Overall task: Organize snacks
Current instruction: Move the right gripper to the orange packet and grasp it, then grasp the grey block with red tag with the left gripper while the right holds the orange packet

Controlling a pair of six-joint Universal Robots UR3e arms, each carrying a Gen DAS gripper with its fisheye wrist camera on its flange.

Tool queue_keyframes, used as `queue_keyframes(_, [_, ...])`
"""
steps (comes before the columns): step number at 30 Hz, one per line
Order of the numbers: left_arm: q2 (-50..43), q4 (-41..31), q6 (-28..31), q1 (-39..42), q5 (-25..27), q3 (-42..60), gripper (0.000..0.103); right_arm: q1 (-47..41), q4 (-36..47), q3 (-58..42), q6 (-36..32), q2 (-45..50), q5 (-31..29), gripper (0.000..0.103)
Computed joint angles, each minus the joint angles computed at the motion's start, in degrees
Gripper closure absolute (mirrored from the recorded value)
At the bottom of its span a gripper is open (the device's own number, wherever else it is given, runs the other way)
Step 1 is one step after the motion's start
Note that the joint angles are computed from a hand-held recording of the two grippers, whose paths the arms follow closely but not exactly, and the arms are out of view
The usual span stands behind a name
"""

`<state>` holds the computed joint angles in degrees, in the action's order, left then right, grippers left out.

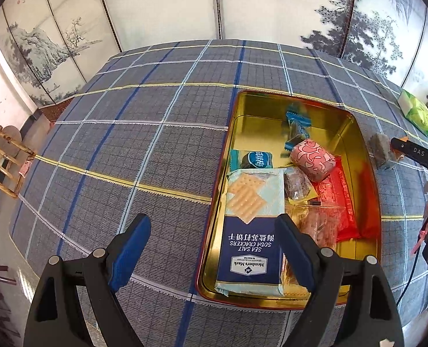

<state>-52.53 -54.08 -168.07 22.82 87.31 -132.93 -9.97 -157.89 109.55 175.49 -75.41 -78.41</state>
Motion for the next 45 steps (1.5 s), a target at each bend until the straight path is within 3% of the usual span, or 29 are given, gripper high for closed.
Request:
queue_keyframes(6, [-3.7,2.0,-2.5,-4.0,1.7,1.1,0.018,-1.1,-4.1,2.9,-2.5,0.1,1.6,0.047])
queue_keyframes(10, [-5.1,3.0,-3.4,-6.3,2.3,2.0,0.018,0.2,-7.8,3.2,-3.8,2.1,-2.4,0.047])
queue_keyframes(14, [-7.0,3.6,-4.6,-8.7,3.2,3.6,0.018,0.3,-9.8,3.3,-4.8,3.1,-2.7,0.047])
queue_keyframes(27, [-13.6,5.2,-9.8,-16.8,6.1,8.8,0.018,-4.0,-5.3,-2.8,-11.4,7.1,5.2,0.042])
queue_keyframes(29, [-15.2,5.5,-10.8,-18.3,6.4,10.0,0.018,-3.7,-6.2,-2.7,-12.2,7.3,4.9,0.044])
queue_keyframes(31, [-17.2,6.0,-12.2,-20.5,7.4,11.6,0.018,-3.6,-7.6,-1.4,-13.1,6.9,4.4,0.060])
queue_keyframes(32, [-18.1,6.4,-12.7,-21.6,7.6,12.3,0.018,-3.7,-8.1,-0.6,-13.4,6.5,4.5,0.061])
queue_keyframes(45, [-37.1,12.9,-19.1,-38.2,7.7,26.8,0.018,-18.8,-12.3,14.5,-18.8,-4.6,6.1,0.062])
